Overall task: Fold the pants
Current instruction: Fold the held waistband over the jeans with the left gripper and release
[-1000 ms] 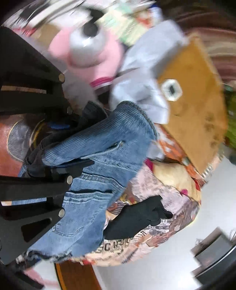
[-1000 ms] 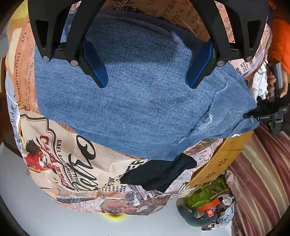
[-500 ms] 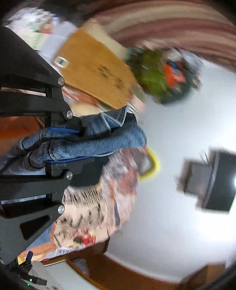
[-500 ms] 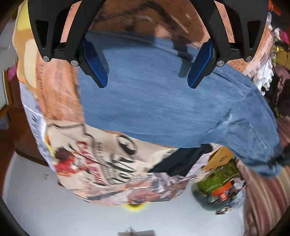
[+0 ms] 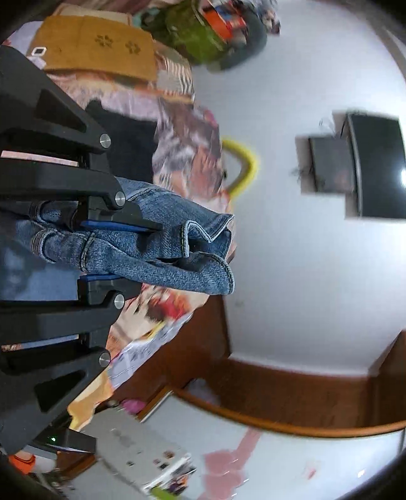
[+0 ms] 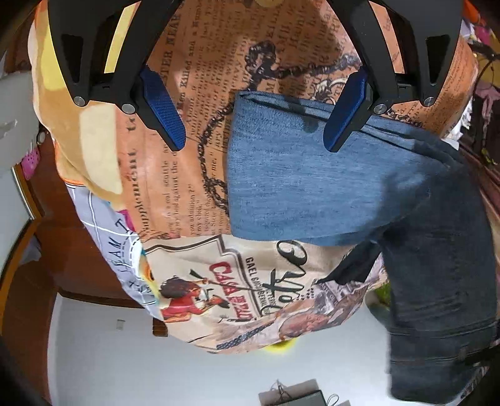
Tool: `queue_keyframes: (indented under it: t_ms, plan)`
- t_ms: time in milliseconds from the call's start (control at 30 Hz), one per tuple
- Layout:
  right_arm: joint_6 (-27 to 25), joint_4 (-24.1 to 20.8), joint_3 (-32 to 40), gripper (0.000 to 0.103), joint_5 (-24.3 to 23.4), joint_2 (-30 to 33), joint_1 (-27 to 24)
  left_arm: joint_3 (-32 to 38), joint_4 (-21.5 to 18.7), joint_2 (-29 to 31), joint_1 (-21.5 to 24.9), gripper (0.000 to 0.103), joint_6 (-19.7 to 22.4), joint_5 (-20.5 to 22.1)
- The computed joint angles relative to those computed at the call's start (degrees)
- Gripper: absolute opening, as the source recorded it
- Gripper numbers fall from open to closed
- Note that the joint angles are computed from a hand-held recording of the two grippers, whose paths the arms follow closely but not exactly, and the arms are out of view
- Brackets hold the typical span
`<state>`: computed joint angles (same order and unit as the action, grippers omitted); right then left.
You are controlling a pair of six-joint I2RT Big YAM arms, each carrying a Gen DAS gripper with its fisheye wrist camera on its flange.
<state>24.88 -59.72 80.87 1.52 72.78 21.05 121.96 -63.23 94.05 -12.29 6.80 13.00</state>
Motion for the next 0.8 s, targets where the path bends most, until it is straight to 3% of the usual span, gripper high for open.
queue_keyframes:
  t_ms: [200,333,467,567,600,633,733,800]
  plan:
    - [0.6,0.7,-1.3,0.088,0.2,-1.4,-0.4,0.6,-7.0,3.4,-5.2,0.020,4.4,0.7]
    - [0.8,0.6,-2.1,0.088,0.3,-1.9,-0.6,-3.3,-8.3,2.7,-7.5,0.021,7.2,1.0]
    - [1.2,0.7,-2.7,0.088,0.6,-2.3,-0.6,-2.7,-11.2,3.6,-9.3,0.024,8.7,0.1]
    - [1.0,0.4,-2.6,0.088,0.7,-2.3,-0.4,-0.2,-15.3,4.9,-9.6,0.046,9.0,1.6]
    - [0.9,0.3,-2.6,0.088,0.8,-2.3,-0.3,-0.1,-15.4,4.8,-9.7,0.061,8.6,2.1]
    - [0.9,0.3,-2.5,0.088,0.9,-2.3,-0.2,-0.8,-13.9,4.0,-9.6,0.076,7.9,2.7]
    - [0.9,0.1,-2.3,0.088,0.9,-2.2,0.0,-4.0,-7.1,1.0,-9.0,0.096,6.4,1.7]
    - [0.8,-0.1,-2.2,0.088,1.0,-2.1,0.2,-3.9,-5.8,0.8,-8.4,0.098,6.6,1.5]
